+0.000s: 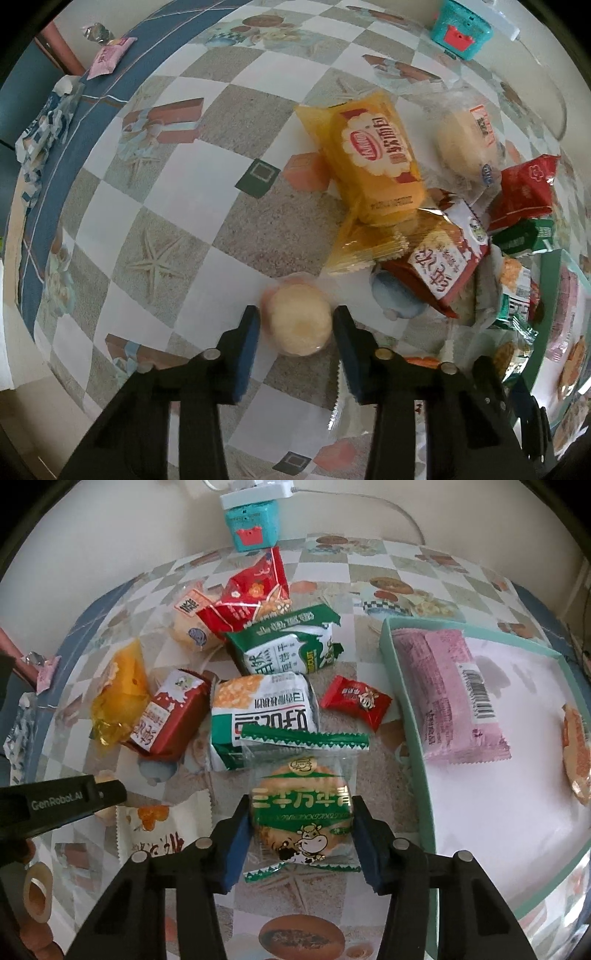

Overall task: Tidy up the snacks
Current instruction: 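Close the right gripper on the green biscuit packet and lift it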

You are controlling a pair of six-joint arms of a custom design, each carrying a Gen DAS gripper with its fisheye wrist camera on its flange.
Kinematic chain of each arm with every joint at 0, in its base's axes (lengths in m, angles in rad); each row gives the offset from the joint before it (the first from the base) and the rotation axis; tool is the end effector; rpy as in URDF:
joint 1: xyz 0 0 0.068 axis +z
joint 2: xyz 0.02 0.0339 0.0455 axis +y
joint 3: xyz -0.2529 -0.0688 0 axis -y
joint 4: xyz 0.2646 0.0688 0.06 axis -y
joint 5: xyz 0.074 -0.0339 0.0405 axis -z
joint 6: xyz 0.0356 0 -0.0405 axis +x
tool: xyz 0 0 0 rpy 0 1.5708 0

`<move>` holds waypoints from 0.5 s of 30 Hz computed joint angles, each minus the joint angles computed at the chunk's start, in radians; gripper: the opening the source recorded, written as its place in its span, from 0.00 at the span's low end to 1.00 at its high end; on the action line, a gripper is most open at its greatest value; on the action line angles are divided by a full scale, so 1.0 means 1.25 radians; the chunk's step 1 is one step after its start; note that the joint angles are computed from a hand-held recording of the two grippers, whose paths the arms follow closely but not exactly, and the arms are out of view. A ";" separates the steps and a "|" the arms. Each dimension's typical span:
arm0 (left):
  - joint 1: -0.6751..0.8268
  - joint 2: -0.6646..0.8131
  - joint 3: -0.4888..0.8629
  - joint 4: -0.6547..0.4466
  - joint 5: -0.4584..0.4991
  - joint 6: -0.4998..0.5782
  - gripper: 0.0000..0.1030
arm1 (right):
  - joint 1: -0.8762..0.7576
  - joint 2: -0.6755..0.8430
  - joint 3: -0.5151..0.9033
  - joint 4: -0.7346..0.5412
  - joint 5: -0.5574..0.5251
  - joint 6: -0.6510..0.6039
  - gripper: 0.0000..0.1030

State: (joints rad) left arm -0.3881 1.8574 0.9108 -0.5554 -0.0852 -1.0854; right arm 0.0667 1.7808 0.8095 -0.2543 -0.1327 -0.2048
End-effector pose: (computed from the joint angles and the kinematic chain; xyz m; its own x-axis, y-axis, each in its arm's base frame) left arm 0.2810 -0.1116 0.0672 -0.7596 -0.6416 -0.1072 -0.6434 0.7653 -0.0212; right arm 0.3075 0.0253 0.0734 -0.8968 -0.2619 -0.3566 -0.2994 0.9527 0.0531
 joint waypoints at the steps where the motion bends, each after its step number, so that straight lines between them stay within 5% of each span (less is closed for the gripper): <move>1: 0.001 -0.001 -0.001 0.002 0.002 -0.001 0.41 | 0.003 -0.006 -0.001 -0.001 0.004 -0.001 0.52; 15: 0.048 -0.148 -0.050 -0.025 0.000 0.017 0.37 | -0.042 -0.126 -0.007 -0.058 -0.049 -0.024 0.52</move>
State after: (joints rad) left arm -0.3275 1.6724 0.8481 -0.5864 -0.0850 -1.0636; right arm 0.0141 1.6227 0.8009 -0.3271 -0.1936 -0.2346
